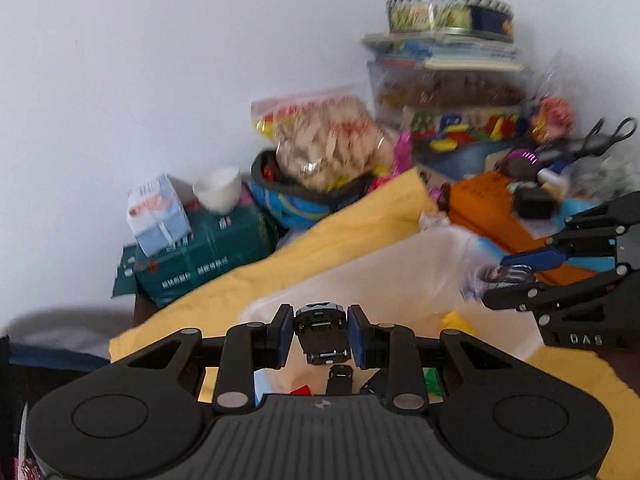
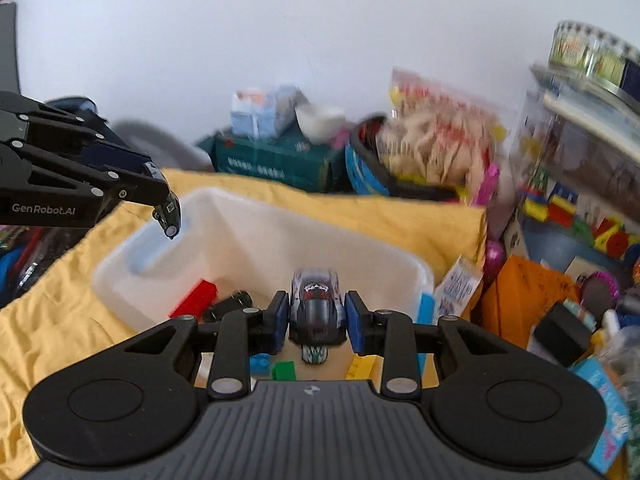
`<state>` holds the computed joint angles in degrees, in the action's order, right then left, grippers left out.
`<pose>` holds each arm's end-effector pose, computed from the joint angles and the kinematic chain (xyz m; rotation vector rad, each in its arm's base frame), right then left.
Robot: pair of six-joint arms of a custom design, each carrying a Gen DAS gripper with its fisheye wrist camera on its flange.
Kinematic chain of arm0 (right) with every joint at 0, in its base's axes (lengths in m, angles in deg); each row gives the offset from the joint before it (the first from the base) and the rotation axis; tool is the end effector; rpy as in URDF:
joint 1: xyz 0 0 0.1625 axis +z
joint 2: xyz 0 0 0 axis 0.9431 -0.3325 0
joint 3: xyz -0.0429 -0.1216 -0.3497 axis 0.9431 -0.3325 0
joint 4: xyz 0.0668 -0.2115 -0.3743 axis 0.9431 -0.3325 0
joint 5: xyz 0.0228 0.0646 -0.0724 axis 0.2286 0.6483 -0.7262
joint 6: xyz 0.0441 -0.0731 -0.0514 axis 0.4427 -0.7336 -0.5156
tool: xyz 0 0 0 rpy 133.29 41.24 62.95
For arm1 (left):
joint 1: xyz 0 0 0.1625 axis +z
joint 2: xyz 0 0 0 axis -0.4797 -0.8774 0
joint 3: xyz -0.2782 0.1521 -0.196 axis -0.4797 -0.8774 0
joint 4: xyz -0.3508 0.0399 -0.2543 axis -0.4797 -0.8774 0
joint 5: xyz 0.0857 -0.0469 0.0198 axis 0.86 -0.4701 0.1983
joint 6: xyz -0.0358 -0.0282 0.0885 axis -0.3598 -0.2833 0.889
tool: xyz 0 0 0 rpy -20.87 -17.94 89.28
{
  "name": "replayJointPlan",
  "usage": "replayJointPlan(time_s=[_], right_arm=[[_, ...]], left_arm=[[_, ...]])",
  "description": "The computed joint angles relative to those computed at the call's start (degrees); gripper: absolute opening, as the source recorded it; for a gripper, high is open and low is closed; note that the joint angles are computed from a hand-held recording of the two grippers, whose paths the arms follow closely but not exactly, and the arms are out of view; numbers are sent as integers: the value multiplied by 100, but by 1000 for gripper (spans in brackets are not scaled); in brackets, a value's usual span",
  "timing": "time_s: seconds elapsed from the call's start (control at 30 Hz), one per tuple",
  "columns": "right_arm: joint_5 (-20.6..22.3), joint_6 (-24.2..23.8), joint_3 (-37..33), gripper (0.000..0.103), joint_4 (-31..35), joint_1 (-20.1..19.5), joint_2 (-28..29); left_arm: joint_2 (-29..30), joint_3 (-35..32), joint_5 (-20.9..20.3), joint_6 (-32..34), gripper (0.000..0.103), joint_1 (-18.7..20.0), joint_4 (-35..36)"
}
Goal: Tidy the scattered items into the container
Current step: 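Carry both cars over the white bin and open both tools, then grasp the blue duplo brick with the left tool while the right tool grasps the yellow duplo brick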
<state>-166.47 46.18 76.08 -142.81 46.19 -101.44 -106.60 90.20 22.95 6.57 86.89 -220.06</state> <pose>0.4242 -0.6482 0.0804 1.1479 -2.2498 0.7339 -0.1401 -0.6195 0.3940 0.7477 2.0775 -0.9260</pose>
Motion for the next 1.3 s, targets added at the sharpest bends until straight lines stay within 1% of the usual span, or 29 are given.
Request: replayJointPlan(time_s=[0.03, 0.1, 0.2, 0.33, 0.37, 0.4, 0.43, 0.47, 0.5, 0.57, 0.6, 0.67, 0.73, 0.77, 0.83, 0.9, 0.93, 1.0, 1.1, 1.23, 1.27, 1.3], right_arm=[[-55, 74, -106, 36, 84, -27, 98], [-173, 184, -109, 38, 190, -36, 132], [-207, 206, -29, 45, 179, -40, 113], [-271, 86, 117, 52, -16, 13, 55], [-249, 114, 194, 57, -59, 26, 0], [-229, 153, 296, 64, -124, 45, -67], [-208, 189, 439, 68, -227, 69, -156], [-182, 210, 598, 75, -338, 93, -255], [-147, 212, 745, 77, -437, 112, -348], [-83, 208, 1127, 77, -606, 147, -598], [-75, 212, 1328, 77, -655, 161, -730], [-149, 226, 1669, 77, -691, 177, -931], [-269, 285, 2013, 77, -599, 168, -1127], [-339, 331, 2167, 77, -529, 151, -1208], [-470, 456, 2458, 74, -356, 107, -1351], [-579, 578, 2707, 63, -87, 53, -1463], [-582, 654, 2808, 59, 55, 19, -1509], [-526, 800, 2988, 45, 365, -36, -1596], [-453, 834, 3139, 45, 421, -46, -1581], [-404, 721, 3089, 44, 226, -51, -1386], [-445, 673, 3076, 37, 210, -52, -1336], [-488, 653, 3059, 33, 243, -55, -1301]], left_arm=[[113, -56, 78, -51, 36, 39, 2], [239, -78, 207, -165, 45, 92, 56], [126, 54, -14, -293, 52, 150, 201], [-81, 279, -23, -398, 54, 70, 190], [-182, 381, -50, -476, 58, 33, 171], [-295, 491, -91, -556, 63, -3, 151], [-385, 587, -99, -634, 66, -47, 137], [-524, 749, -86, -692, 68, -109, 95], [-651, 902, -89, -708, 68, -160, 35], [-966, 1243, -126, -813, 68, -258, 47], [-1139, 1425, -160, -918, 70, -299, 87], [-1484, 1714, -362, -1383, 74, -309, 490], [-1767, 1965, -682, -1816, 74, -230, 920], [-1861, 2083, -769, -2010, 74, -187, 1122], [-1987, 2259, -856, -2360, 74, -93, 1646], [-2065, 2441, -780, -2625, 74, -45, 2022], [-2100, 2506, -723, -2718, 73, -41, 2204], [-2163, 2625, -610, -2855, 72, -53, 2498], [-2270, 2744, -571, -3040, 72, -33, 2654], [-2426, 2821, -645, -3261, 72, 10, 2725], [-2478, 2858, -672, -3289, 72, 8, 2732], [-2515, 2876, -691, -3307, 72, 5, 2743]])
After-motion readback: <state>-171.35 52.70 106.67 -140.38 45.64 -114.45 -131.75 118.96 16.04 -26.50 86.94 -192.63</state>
